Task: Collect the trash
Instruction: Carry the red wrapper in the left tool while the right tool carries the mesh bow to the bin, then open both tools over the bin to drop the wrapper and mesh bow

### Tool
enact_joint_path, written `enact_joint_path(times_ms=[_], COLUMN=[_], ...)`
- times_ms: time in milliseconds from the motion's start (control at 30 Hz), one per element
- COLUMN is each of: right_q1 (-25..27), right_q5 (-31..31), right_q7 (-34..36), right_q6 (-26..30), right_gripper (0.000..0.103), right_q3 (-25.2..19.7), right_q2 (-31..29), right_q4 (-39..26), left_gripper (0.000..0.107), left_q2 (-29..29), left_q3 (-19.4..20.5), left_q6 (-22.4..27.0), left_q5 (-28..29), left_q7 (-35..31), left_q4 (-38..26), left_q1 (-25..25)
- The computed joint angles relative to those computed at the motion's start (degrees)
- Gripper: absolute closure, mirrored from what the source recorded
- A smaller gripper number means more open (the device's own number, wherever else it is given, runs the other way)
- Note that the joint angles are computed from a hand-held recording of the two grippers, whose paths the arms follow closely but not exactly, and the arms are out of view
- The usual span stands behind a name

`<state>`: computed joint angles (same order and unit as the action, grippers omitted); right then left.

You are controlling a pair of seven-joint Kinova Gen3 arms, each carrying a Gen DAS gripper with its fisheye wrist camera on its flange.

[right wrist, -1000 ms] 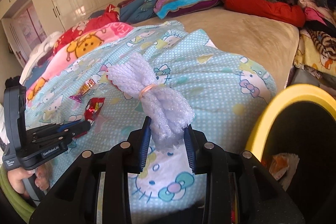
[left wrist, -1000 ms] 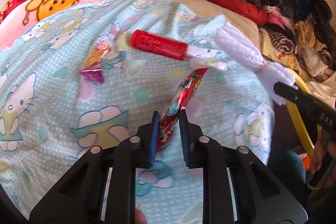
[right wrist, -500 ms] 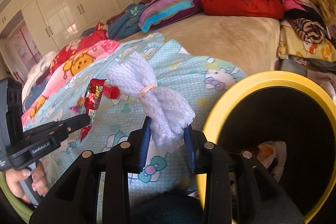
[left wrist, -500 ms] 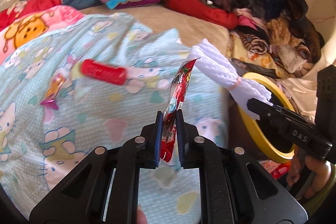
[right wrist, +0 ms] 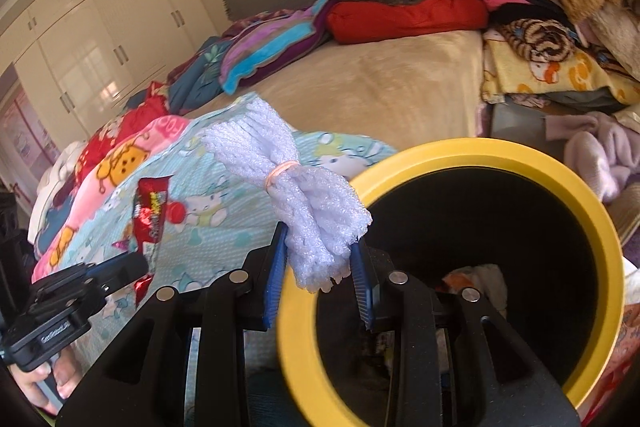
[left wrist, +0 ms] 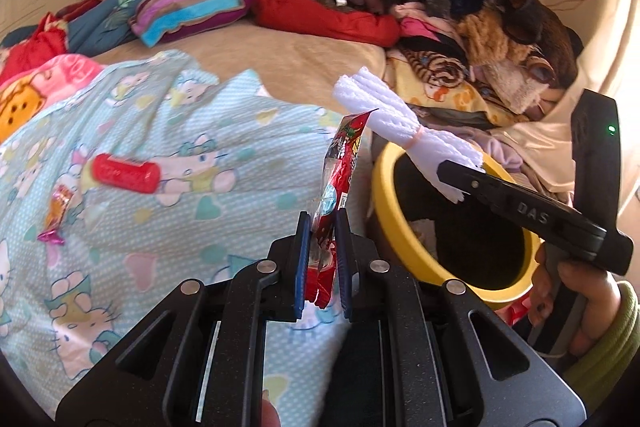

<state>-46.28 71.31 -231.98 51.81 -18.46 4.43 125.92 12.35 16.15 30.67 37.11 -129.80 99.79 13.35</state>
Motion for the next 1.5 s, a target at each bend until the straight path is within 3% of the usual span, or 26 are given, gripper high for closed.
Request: enact_joint_path(times_ms=[333, 733, 800, 867, 900, 967, 1000, 1200, 1500], right_q1=[1.0, 3.9, 4.2, 4.4, 4.5, 4.4, 4.4, 3.6, 0.5], right_q5=[-4.2, -10.3, -10.8, -11.0, -11.2, -12.0, -12.1, -9.8, -0.4], right_q7=[-2.9, -6.6, -8.4, -9.9, -10.6, -11.5, -11.5, -11.8, -3.0], right_q6=[2.1, 0.2, 0.5, 0.7, 1.2, 3.2, 3.5, 6.9, 7.1], right_gripper=[0.074, 0.072, 0.068, 0.054, 0.050, 0.041, 0.040, 0.034, 0.027], right_q3=[-1.2, -2.9, -3.6, -4.3, -4.8, -5.9, -5.9, -7.0, -4.0], right_q2=[-3.5, -7.8, -8.9, -9.8, -10.1, -10.3, -10.5, -9.1, -2.6], right_q4=[4.1, 9.0, 10.0, 10.8, 11.1, 10.9, 11.0, 9.6, 2.5], left_gripper=[0.100, 0.100, 0.100, 0.099, 0.097, 0.078, 0.060, 0.040, 0.029], left_q2=[0.2, 4.2, 5.4, 6.7, 7.0, 7.8, 8.1, 6.0, 1.7], left_q3=[1.3, 3.0, 3.1, 2.9, 2.9, 3.6, 4.2, 5.0, 2.5], left_q6=[-0.2, 0.9, 1.4, 1.6, 1.4, 1.2, 1.5, -2.4, -10.1], left_q5=[-1.0, -4.7, -5.7, -6.7, -7.2, -6.5, -5.4, -1.9, -1.5], left_q7=[-0.2, 2.6, 4.2, 6.5, 7.5, 8.4, 8.1, 7.1, 8.5], left_q4=[-0.6, -4.9, -6.1, -7.4, -7.8, -8.5, -8.6, -5.5, -0.4], left_q1=[2.9, 7.9, 8.8, 9.8, 10.2, 9.5, 8.5, 5.1, 1.1])
